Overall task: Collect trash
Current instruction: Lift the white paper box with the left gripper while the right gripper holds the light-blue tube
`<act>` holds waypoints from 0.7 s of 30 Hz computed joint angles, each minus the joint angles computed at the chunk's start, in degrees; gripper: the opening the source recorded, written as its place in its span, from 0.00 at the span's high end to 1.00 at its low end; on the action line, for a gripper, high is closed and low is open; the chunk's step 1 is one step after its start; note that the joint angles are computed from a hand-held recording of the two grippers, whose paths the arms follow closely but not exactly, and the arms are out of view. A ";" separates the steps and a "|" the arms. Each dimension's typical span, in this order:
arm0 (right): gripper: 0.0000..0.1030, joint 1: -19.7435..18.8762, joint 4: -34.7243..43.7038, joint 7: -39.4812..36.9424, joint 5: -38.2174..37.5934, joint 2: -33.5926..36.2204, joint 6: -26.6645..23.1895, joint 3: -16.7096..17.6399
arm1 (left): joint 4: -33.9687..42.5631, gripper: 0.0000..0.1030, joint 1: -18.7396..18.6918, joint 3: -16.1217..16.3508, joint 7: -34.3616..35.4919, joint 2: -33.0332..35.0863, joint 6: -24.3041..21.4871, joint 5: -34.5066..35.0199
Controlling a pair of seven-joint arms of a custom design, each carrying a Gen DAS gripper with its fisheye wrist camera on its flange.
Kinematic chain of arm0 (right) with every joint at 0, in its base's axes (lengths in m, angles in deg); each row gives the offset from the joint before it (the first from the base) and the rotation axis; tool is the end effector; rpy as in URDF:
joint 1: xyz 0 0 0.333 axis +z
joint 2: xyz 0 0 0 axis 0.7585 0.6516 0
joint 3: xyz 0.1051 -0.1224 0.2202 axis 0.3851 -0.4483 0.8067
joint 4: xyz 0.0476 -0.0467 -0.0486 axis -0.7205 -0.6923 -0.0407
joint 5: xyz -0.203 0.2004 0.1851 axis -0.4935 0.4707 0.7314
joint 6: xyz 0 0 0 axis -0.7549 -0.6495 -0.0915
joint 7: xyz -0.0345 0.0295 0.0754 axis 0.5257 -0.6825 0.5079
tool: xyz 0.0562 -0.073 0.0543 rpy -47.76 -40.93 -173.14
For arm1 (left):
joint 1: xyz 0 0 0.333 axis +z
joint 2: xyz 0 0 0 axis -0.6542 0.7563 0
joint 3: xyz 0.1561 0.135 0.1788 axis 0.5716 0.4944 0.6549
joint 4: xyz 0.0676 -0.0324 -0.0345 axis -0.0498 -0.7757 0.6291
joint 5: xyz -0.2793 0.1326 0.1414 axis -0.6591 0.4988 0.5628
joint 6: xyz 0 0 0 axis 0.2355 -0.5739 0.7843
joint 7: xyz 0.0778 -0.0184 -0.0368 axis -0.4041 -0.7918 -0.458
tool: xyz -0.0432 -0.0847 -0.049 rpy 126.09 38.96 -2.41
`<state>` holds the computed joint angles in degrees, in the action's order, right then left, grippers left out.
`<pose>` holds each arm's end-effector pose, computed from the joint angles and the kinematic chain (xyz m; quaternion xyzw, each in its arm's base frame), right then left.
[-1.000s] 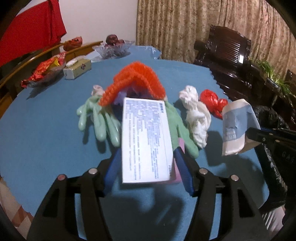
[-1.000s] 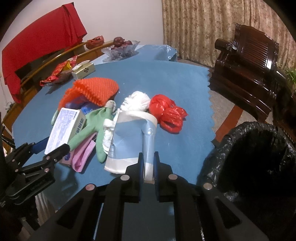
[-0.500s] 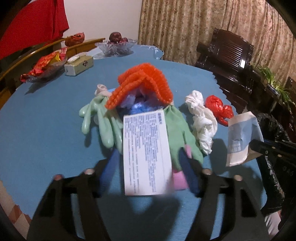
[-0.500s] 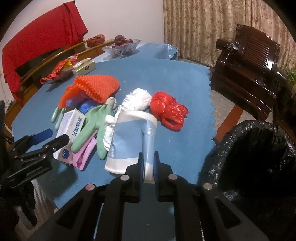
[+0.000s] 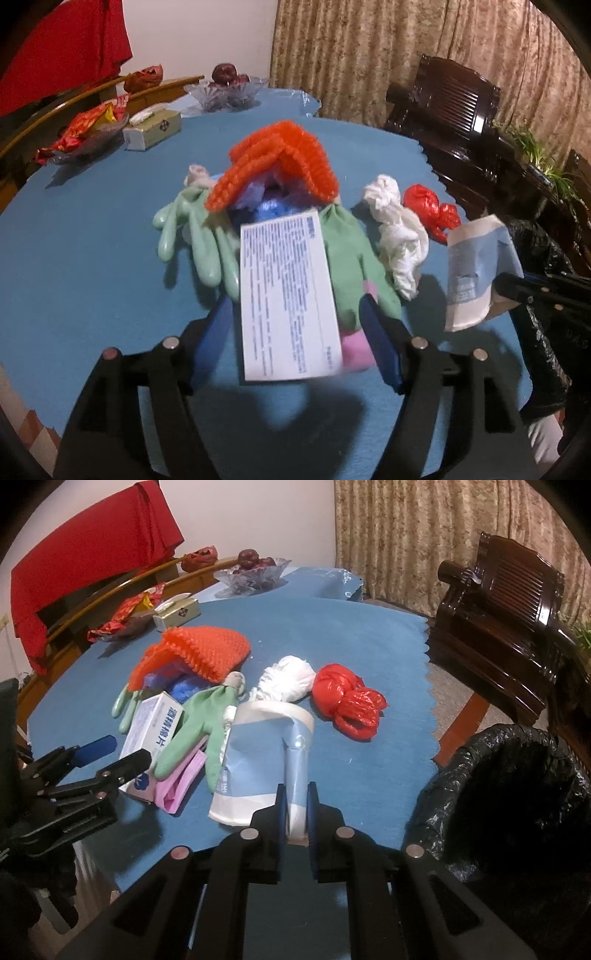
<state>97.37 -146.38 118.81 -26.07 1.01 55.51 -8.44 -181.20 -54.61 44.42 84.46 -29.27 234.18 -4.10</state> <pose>0.5019 0.4881 0.4502 -0.6485 0.6777 -0.2116 0.2744 0.5591 -0.2747 0.4240 -0.5544 0.7472 -0.3174 0.1831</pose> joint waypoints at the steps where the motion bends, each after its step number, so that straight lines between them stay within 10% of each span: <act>1: 0.90 0.00 0.02 0.01 0.05 0.00 -0.07 0.01 | 0.42 0.33 0.43 -0.49 0.69 0.42 -0.69 -0.67; 9: 0.90 -0.07 0.25 -0.68 0.41 0.05 -0.86 0.16 | 1.24 0.47 4.54 -5.32 8.05 1.99 -1.47 -9.80; 21: 0.90 1.13 -5.20 3.65 -3.78 -4.64 0.35 -0.60 | -4.90 0.47 0.75 -1.47 3.93 -6.66 3.66 -4.18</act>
